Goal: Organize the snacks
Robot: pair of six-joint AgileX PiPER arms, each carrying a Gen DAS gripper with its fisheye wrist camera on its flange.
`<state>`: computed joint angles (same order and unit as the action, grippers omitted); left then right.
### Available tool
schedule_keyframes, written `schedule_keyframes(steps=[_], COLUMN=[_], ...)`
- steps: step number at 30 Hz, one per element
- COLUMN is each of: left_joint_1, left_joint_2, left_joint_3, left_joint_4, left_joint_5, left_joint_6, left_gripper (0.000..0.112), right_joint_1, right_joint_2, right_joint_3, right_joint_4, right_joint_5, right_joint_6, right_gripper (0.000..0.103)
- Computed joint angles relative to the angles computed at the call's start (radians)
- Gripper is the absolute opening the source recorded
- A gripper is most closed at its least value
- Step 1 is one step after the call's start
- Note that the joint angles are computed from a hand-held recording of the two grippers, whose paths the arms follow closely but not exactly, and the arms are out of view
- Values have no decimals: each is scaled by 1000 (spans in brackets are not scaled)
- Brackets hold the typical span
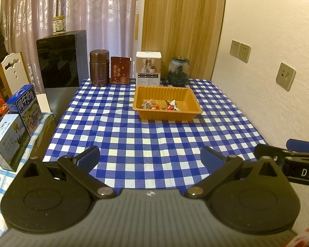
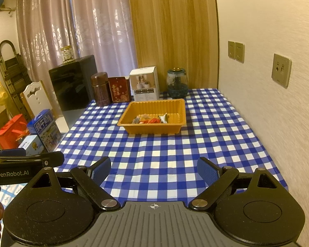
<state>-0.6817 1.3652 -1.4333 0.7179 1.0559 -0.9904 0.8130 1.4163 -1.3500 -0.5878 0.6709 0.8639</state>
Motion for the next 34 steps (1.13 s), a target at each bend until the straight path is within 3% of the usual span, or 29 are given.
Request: schedule_keyframes(steps=[34], left_joint_1=[2], left_joint_2=[4], left_joint_3=[5], left_joint_4=[2], left_joint_5=[-21], left_joint_6=[-22], left_gripper=[103], right_joint_1=[-4], right_joint_2=[1], right_joint_3=[6], right_joint_4=[-4], right_joint_5=[-7], right_joint_6=[8], right_gripper=[90])
